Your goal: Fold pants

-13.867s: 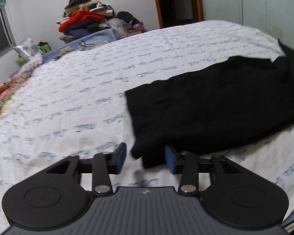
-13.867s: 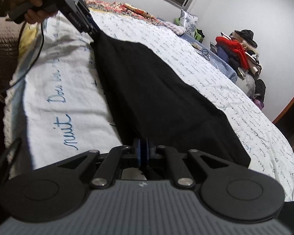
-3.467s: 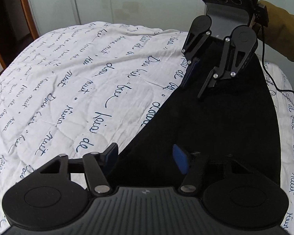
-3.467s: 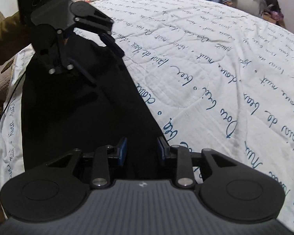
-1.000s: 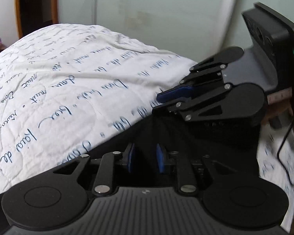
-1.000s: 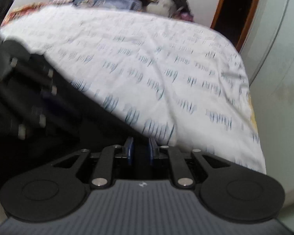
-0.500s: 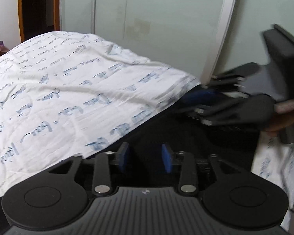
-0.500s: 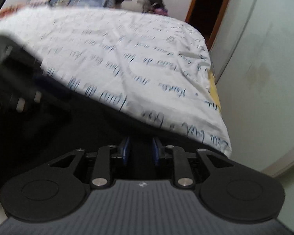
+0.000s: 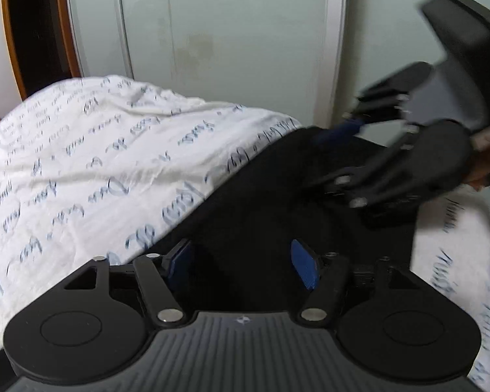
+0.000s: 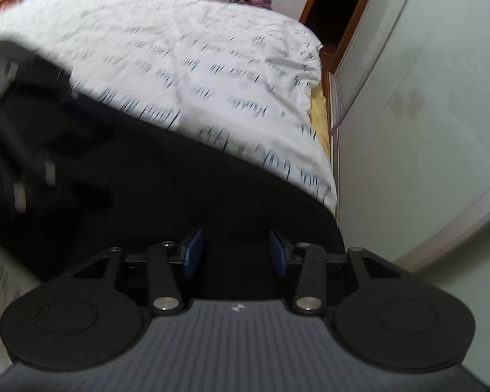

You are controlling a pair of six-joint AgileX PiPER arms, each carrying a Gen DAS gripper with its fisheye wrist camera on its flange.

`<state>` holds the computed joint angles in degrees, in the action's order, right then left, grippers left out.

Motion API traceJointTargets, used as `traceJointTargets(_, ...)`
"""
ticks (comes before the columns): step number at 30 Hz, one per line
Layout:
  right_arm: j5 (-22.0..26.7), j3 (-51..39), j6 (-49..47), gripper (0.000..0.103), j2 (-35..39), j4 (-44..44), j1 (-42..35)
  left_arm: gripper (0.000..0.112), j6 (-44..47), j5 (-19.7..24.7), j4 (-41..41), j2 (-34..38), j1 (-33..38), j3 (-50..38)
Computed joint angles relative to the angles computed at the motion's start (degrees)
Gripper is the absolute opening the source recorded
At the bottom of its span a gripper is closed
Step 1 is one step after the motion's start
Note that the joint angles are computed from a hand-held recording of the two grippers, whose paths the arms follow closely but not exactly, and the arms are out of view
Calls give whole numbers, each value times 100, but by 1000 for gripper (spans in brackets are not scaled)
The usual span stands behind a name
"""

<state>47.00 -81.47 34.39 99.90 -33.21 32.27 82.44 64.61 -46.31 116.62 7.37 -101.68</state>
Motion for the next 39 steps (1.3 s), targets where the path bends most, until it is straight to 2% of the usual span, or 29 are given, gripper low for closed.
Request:
traceJointTargets(2, -349, -227, 61, 60, 306, -31, -250, 68, -107, -348, 15, -89, -95, 147)
traceJointTargets(4, -838, -284, -72, 60, 389, 430, -604, 68, -283, -197, -6, -108, -25, 79)
traceJointTargets(5, -954, -201, 41, 57, 315, 432, -655, 68, -253, -59, -32, -107, 51, 43)
traceJointTargets(8, -658, 322, 994, 50, -275, -582, -349, 68, -54, -60, 5, -258, 213, 229)
traceJointTargets(10, -469, 722, 1083, 47, -742, -656, -176, 68, 31, -40, -9, -332, 291, 346)
traceJointTargets(11, -306, 857, 937, 41, -904, -563, -99, 68, 37, -7, -39, -352, 328, 376)
traceJointTargets(13, -148, 889, 514, 26, -931, -184, -149, 68, 119, 32, -140, -411, 368, 486)
traceJointTargets(15, -67, 758, 211, 25, -675, 20, -239, 68, 228, -68, -138, -443, 309, 593)
traceJointTargets(18, -625, 578, 342, 25, -343, 119, -621, 70, 175, -333, -59, -421, 173, 658)
traceJointTargets(20, -902, 382, 518, 30, -95, 119, -858, 70, -166, -169, -15, -366, 220, 464)
traceJointTargets(22, -1066, 388, 764, 32, -70, 58, -992, 70, -139, 78, -63, -366, 349, 355)
traceJointTargets(24, -845, 483, 1404, 32, -226, -564, -830, 70, 167, -34, -120, -517, 474, 522)
traceJointTargets(26, -813, 788, 1627, 32, -595, -749, -669, 70, 471, -160, -161, -678, 631, 734)
traceJointTargets(28, -658, 1016, 1372, 32, -889, -574, -445, 74, 569, -118, -164, -726, 801, 805)
traceJointTargets(29, -498, 1071, 1130, 32, -964, -430, -292, 81, 548, -60, -164, -699, 858, 787)
traceJointTargets(31, -305, 1113, 795, 34, -931, -221, -90, 83, 460, -170, -119, -631, 827, 819)
traceJointTargets(33, -346, 1160, 1241, 44, -737, -594, -21, 85, 484, -380, -43, -466, 682, 796)
traceJointTargets(34, -446, 1167, 1589, 57, -670, -839, -90, 85, 379, -351, -63, -349, 686, 681)
traceJointTargets(35, -446, 1105, 1853, 64, -602, -934, -187, 85, 45, -248, 43, -280, 713, 487)
traceJointTargets(36, -372, 1052, 2228, 62, -553, -1094, -194, 84, -149, -129, 45, -277, 809, 355)
traceJointTargets(37, -216, 928, 2421, 49, -509, -1181, -147, 84, -115, -43, -87, -294, 943, 276)
traceJointTargets(38, -142, 893, 2442, 42, -544, -1283, -27, 84, 1, -84, -175, -357, 1053, 296)
traceJointTargets(39, -188, 853, 2346, 42, -566, -1343, 86, 84, 72, -197, -168, -435, 1139, 331)
